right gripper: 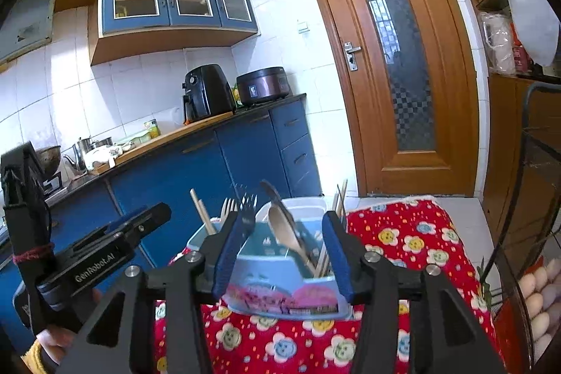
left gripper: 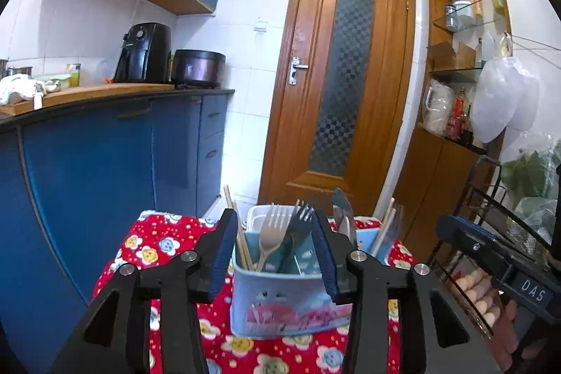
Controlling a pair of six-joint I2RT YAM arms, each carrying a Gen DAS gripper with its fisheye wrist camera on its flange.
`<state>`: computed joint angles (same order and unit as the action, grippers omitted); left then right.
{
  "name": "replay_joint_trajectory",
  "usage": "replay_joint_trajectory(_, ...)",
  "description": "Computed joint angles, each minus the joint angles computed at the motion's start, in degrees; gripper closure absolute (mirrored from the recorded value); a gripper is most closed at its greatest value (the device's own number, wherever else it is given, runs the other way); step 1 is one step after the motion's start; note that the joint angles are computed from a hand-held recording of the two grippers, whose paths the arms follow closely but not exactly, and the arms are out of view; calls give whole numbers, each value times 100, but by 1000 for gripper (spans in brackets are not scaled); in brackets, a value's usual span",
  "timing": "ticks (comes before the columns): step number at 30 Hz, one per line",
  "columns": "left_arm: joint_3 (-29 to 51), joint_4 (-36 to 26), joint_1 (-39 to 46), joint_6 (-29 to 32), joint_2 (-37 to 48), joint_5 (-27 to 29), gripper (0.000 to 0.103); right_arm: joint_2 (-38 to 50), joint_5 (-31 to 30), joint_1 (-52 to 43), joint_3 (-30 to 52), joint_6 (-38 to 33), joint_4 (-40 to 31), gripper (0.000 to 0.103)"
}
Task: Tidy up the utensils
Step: 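Withdraw both open tools back from the caddy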
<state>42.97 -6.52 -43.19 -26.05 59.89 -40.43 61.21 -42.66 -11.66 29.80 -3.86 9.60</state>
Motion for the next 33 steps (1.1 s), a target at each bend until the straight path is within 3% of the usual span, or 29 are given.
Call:
replay_joint_trajectory(6,29,-786,-748,-385,-304,-682,37,-631,-324,-301,-364,-113,-471,41)
replay_joint_trajectory(9,60,-1273,-1130,-768,-353,-1022,34,-956,-408,-385,-541,-137,-694,37)
replay_joint_trajectory(23,-82,-2806,-2470,-2738,-214,-1971,33,-1764,-594,-909,-1231,-738,-1481,25)
replay_joint_trajectory(33,-281,-3185,-2676,-3508,111,-2016,33,-1901,-318,-948,-1805,-953,-1249,23)
